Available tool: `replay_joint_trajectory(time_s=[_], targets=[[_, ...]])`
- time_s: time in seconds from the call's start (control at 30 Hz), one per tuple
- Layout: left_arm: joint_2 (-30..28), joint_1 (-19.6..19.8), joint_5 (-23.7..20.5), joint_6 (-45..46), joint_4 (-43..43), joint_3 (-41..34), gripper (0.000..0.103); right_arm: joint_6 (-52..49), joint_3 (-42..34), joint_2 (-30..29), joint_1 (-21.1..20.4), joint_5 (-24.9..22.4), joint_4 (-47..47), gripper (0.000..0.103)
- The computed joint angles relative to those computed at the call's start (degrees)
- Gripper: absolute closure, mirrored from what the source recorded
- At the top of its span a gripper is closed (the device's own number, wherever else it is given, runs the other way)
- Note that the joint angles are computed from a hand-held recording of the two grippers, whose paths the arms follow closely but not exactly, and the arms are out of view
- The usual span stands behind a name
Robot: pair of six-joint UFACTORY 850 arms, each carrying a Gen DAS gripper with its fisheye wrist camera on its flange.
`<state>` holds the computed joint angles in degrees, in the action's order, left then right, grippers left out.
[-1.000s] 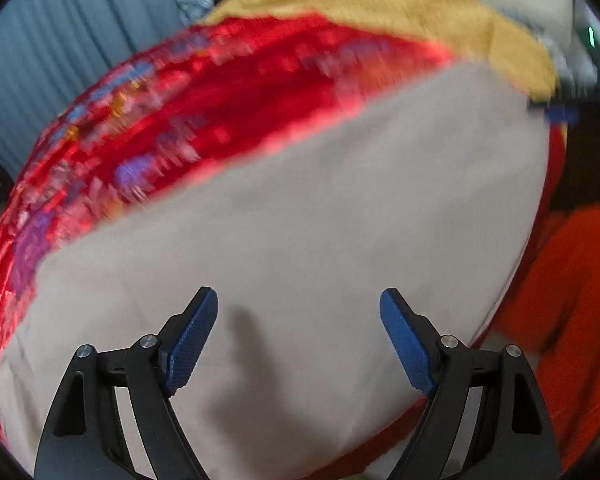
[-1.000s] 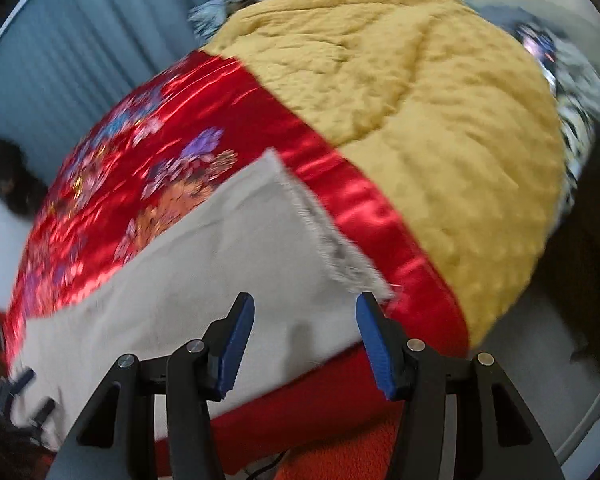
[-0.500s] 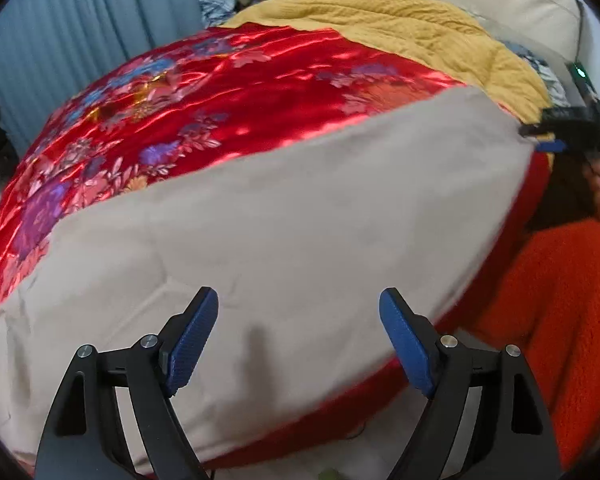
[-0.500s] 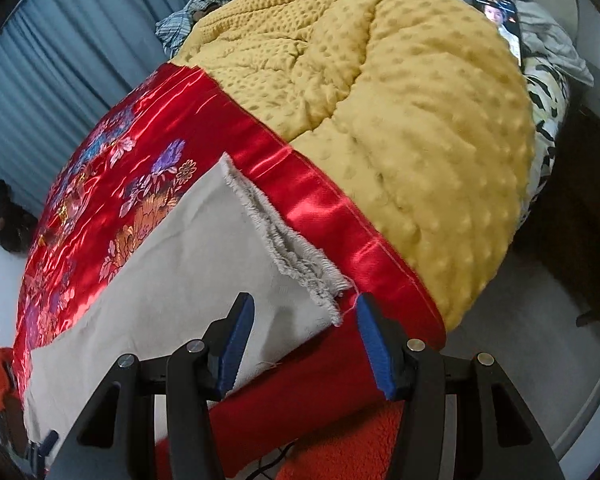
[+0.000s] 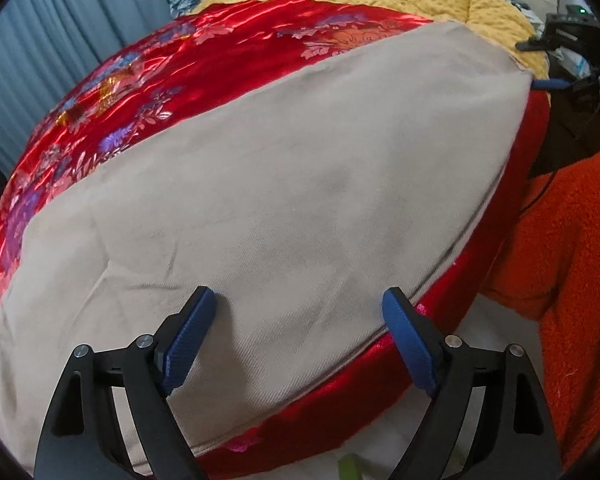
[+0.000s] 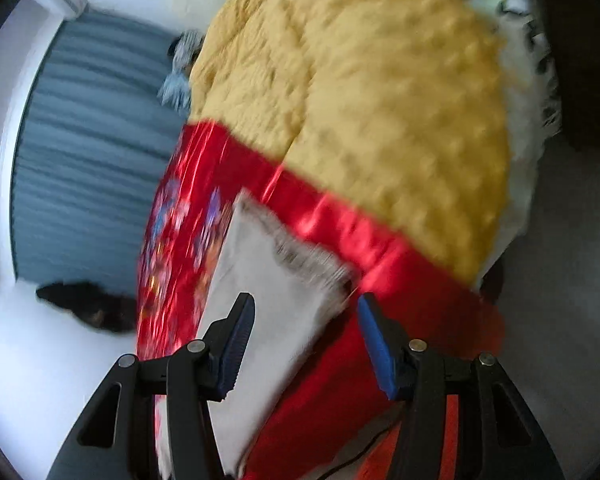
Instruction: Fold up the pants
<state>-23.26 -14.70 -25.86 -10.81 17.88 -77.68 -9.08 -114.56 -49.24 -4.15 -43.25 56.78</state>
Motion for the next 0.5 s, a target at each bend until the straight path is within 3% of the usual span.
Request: replay_joint_trajectory(time_s=[0.1,0.17,0.23,0.27,0.3,0.37,0.43,0.5], targets=[[0.2,0.3,-0.2,1.0,-1.7,0.0,0.016,8.9,-8.5,-4.3,1.9,-4.7,-13.5,0.048],[0.0,0.5,-0.3,1.5,-2.1,-0.2,0.016,11.3,-10.2,-4.5,2.8,-4.5,-18.7,0.048],[0.0,0.6,-0.2,1.3,-2.2,-0.2,0.016,12.9,-10.2,-4.0,3.5,-3.1,-22.7,0.056],[0.0,0.5,-0.2,0.6,-1.6,-0.2,0.016,13.9,-11.6,-4.6,3.8,-3.5,-25.4,0.084],[0.1,0.3,-0.3,0.0,-0.8,-0.1,0.016,15.0,-13.8,-5.7,4.2,-5.2,-28.1,0.099],[0.6,0.0,-0.1,-1.2,0.5,0.1,0.016,15.5,-17.5,-7.3,4.8,-7.4,-32.2,0.099],[1.3,-0.2,1.0,-3.0,2.3,0.6,0.016,13.7,-17.0,-5.8,5.7,-5.2,-35.7,0.100],[1.6,-0.5,2.0,-5.5,4.6,0.8,0.015,6.4,-12.3,-1.9,6.3,2.4,-33.8,0.100]])
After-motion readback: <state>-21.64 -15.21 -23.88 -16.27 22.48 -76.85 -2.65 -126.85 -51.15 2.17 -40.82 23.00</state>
